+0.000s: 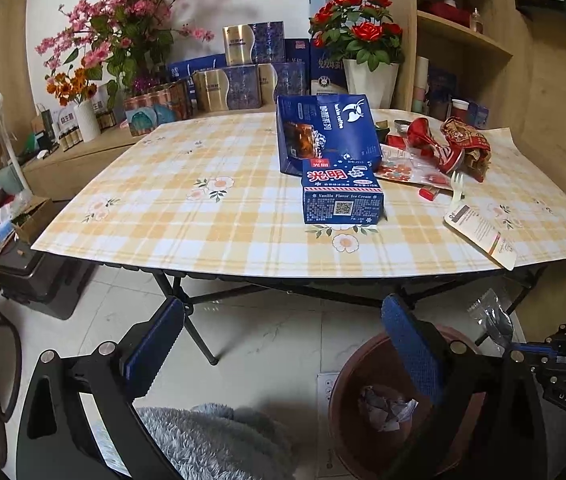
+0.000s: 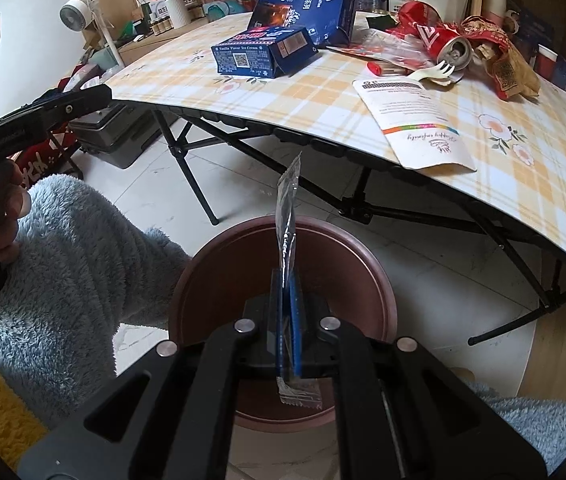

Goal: Collect trash
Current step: 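Lower the utensil packet into the brown bin and open the right gripper, then move the right gripper to the white instruction card and grasp it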

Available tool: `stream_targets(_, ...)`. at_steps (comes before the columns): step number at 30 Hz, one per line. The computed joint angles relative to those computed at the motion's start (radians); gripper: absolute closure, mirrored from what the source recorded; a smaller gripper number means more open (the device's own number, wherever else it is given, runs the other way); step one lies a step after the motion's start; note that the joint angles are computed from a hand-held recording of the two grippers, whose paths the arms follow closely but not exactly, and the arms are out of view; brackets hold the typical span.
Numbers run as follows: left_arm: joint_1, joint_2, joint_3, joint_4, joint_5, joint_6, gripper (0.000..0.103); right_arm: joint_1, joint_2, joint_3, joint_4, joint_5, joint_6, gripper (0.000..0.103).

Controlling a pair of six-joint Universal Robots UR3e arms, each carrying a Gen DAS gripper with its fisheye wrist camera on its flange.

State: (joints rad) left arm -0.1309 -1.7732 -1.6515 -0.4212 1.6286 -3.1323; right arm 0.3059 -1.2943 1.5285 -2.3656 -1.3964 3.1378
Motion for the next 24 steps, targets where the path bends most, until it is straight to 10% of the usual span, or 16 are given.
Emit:
stream_targets(4,0.005,0.000,0.004,-0.014,0.000,-0.006,0.006,-0.018,-0.002,0.007,0.006,0.036,-0.006,0.093)
stream_targets(11,0.002,-0.006,0.011,-0.024,0.001,0.000,0.006,-0.015,-0.037,0.049,-0.092,0.010,0.019,0.010)
stream_targets(24,0.021,-0.005,0.012,-0.038,-0.019,-0.027,0.006,-0.043,-0.067,0.085,-0.207,-0.113,0.134,0.006)
